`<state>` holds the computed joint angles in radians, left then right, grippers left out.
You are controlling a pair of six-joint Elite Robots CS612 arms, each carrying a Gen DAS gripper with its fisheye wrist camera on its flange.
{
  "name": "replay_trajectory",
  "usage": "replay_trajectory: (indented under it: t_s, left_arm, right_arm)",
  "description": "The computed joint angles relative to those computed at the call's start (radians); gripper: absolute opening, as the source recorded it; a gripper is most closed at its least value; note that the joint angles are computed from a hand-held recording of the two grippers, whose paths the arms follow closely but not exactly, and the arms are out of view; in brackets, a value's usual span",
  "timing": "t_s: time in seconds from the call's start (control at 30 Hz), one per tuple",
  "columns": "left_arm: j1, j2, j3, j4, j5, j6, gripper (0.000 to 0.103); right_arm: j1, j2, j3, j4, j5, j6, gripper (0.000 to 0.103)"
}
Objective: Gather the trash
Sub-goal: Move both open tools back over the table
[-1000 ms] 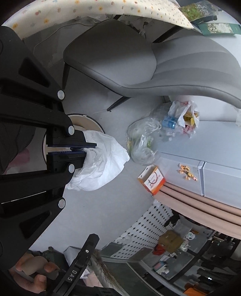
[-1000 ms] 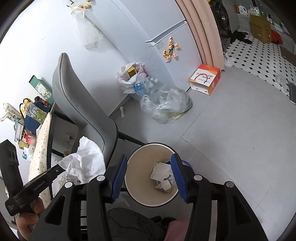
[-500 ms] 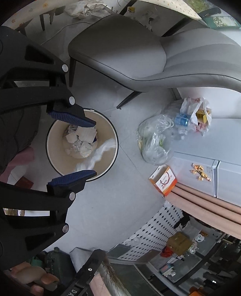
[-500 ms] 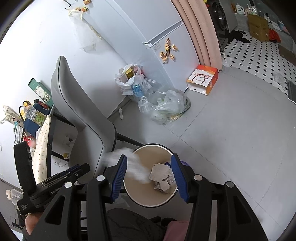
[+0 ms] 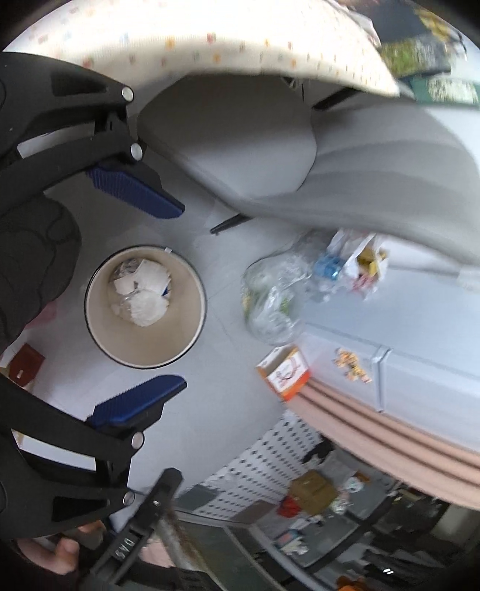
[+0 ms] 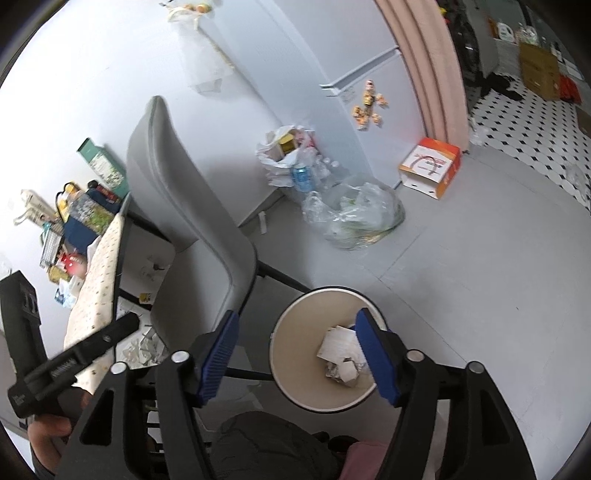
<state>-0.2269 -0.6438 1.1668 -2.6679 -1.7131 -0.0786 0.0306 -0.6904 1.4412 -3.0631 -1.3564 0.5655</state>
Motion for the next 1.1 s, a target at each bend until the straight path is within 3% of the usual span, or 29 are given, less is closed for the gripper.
replay_trajectory:
  t_s: [0.23,0.63,1.1]
  left_arm:
    - [0.043,-0.056,0.072,-0.125,0.023,-0.081,0.095]
    - [0.133,-0.126,0.182,-0.271,0.114,-0.223,0.095]
    - [0.233,-0.165,0.269,-0.345,0.219,-0.325,0.095]
  right_arm:
    - [0.034,0.0,-0.047,0.004,0.017,-0.044,0.085]
    - [0.111,0.022,-0.168,0.086,0.059,-0.157,0.091]
    - [0.198,0.078,-0.326,0.191,0.101,-0.271,0.095]
